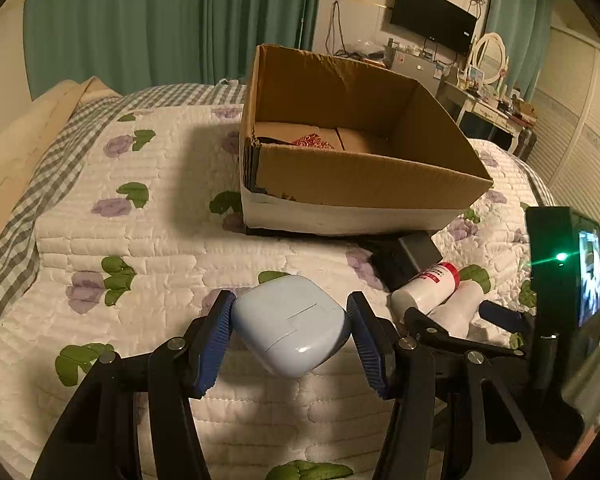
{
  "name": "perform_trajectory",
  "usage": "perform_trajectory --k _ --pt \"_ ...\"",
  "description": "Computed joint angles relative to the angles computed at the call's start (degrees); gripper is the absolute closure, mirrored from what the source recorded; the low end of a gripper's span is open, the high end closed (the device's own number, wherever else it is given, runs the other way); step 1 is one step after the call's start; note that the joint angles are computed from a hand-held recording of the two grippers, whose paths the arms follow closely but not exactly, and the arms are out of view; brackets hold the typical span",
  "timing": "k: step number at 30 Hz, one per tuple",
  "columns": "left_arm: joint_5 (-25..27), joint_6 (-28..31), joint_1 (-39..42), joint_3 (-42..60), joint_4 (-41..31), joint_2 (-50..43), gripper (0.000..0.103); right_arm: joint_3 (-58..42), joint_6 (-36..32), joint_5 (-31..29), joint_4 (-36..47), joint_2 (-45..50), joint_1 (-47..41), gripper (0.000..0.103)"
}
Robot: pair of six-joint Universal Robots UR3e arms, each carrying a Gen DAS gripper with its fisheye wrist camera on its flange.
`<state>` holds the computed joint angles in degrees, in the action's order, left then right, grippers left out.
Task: Organize rigid objects
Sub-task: 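Grasp the light-blue earbud case with the left tool while the right tool grasps the white plastic bottle, then carry the earbud case and white bottle into the box and open both tools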
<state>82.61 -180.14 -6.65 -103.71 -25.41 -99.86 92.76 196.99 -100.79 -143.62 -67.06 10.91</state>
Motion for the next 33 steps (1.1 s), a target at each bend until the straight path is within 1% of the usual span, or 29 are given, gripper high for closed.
perform_trajectory --k 2,3,4,5,6,9,14,18,20,21,23,25,30,33 --pt "-0.13 -0.17 -0.12 -0.20 -0.10 0.27 0.045 2.00 -0.20 3.04 -1.12 -1.22 -1.57 0.015" --pt "-0.36 -0.06 -0.06 -0.35 -0.05 0.42 0.045 3.12 -0.74 6.44 -0.23 -1.98 -3.15 0.026" --pt "-0.48 0.00 -0.14 -0.45 -0.03 0.53 0.045 3.43 -1.04 8.69 0.65 -2.14 -4.03 0.031" --pt "-0.67 0.06 -0.12 -0.55 0.02 0.57 0.045 5.32 -1.72 9.82 -0.69 -3.25 -4.39 0.038" --pt "-0.89 0.14 -0.11 -0.69 0.02 0.70 0.045 6.85 -2.37 10.51 -2.25 -4.38 -4.52 0.042" --pt "-1.24 0.49 0.00 -1.02 0.33 0.95 0.045 11.41 -3.90 12.60 -6.37 -8.59 -5.30 0.043" --pt "-1.62 0.57 0.39 -1.37 0.45 1.20 0.045 14.18 -8.60 7.55 -6.91 -14.78 -2.89 0.043" --pt "-2.21 0.95 0.45 -2.02 0.21 2.51 0.045 15.33 -11.13 7.41 -6.33 -19.31 -3.26 0.043" --pt "-2.00 1.52 0.08 -1.98 0.07 3.27 0.045 13.91 -12.69 8.15 -4.51 -21.62 -4.03 0.043" --pt "-1.71 1.93 -0.17 -1.63 -0.34 3.74 0.045 12.09 -13.67 8.72 -3.90 -21.28 -4.76 0.043" --pt "-2.55 2.69 0.11 -0.51 -1.80 4.67 0.045 8.97 -15.78 9.96 -2.52 -21.56 -5.99 0.043" --pt "-4.10 2.63 0.92 1.88 -3.82 5.60 0.045 3.64 -17.95 11.89 -0.53 -20.99 -7.29 0.043" --pt "-4.84 3.25 1.47 11.20 -8.15 4.59 0.045 -10.57 -21.79 15.98 3.34 -14.60 -8.42 0.043" --pt "-3.28 3.68 0.80 19.40 -10.94 0.91 0.045 -20.38 -23.84 17.88 7.29 -8.43 -8.89 0.043"
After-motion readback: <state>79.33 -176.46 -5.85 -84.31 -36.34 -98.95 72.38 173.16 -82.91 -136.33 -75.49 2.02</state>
